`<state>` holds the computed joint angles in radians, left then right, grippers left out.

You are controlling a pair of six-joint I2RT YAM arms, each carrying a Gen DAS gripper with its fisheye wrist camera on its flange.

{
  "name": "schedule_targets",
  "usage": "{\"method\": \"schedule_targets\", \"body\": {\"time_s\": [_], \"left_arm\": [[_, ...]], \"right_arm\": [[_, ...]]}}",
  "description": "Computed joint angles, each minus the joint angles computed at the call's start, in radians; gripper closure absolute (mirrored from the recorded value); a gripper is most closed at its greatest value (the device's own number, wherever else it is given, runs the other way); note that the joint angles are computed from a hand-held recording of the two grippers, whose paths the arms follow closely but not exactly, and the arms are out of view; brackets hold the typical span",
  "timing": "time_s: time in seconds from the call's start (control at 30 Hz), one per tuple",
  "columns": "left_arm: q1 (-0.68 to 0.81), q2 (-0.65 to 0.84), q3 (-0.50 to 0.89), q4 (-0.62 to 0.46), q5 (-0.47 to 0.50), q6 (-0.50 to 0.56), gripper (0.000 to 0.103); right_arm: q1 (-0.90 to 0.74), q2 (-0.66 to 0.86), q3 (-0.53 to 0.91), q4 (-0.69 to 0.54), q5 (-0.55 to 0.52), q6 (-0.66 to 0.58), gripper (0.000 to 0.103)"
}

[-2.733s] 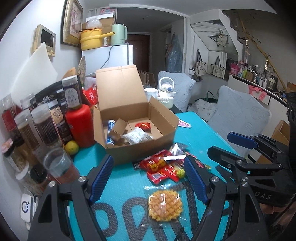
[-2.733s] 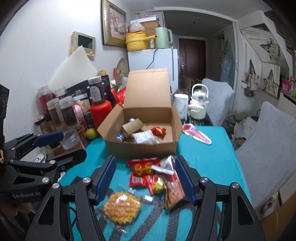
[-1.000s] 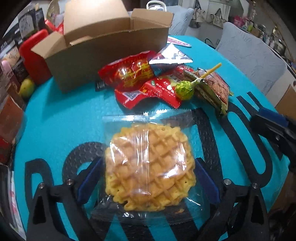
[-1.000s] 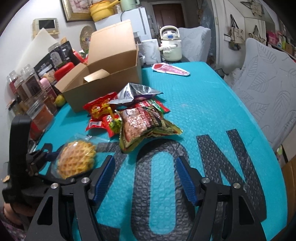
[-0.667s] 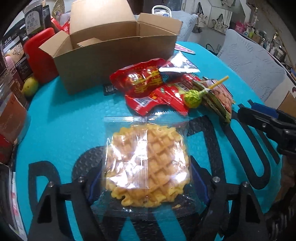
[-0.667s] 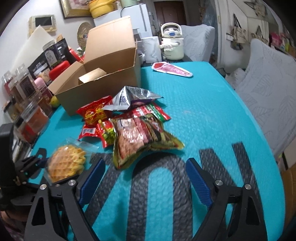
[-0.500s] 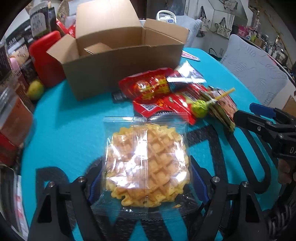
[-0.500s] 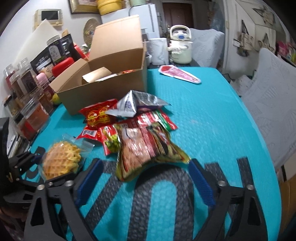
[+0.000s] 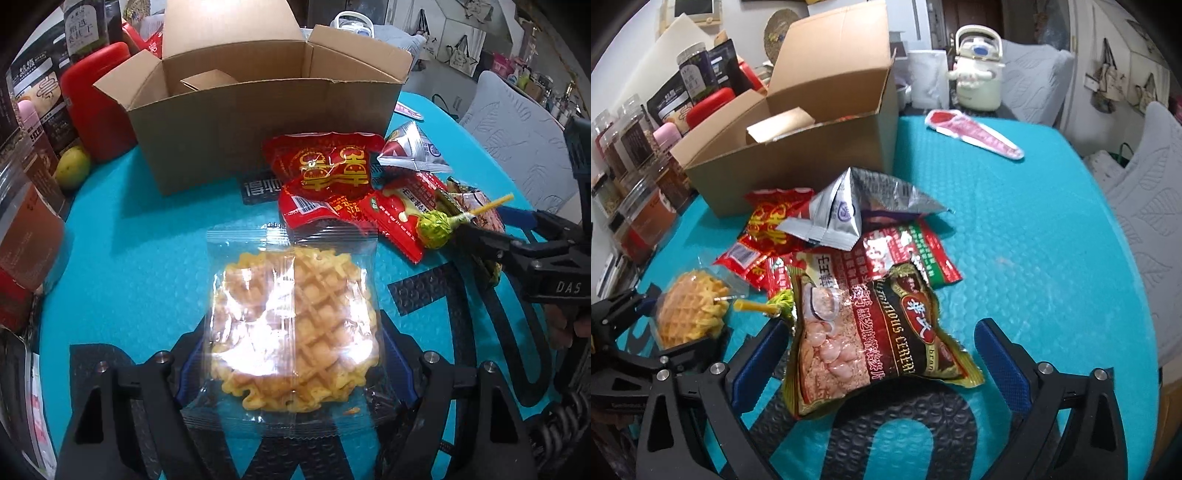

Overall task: Organize snacks
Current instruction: 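Close the right tool on the red cereal bag and lift it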

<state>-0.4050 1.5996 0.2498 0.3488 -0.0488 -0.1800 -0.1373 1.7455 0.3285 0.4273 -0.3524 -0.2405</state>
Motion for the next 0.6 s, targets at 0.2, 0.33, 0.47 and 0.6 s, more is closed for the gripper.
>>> {"method": "schedule_targets", "body": {"time_s": [0.2,0.33,0.47,0.6], "left_arm": [[-0.007,0.022,0.019,0.006,-0.003,-0.003,0.022],[-0.003,0.018,0.003,0.024,0.004,-0.002,0.022],[0.016,-0.008,-0.011,0.014,0.027,0.013,0.022],[0.023,-0.047,-0.045,0.023,0.042,0.021,0.022]], "right_arm": [[-0.002,0.018,-0.010,0.023,0.003,0.016,0.018],[0.002,-0.035,-0.057,0.035,0.021,0.040,0.032],[-0.009,-0.100,-0.114,0.036,0.031,0.051,0.037],[-0.026,-0.189,-0.180,0.023,0.032,0.050,0.041]]}}
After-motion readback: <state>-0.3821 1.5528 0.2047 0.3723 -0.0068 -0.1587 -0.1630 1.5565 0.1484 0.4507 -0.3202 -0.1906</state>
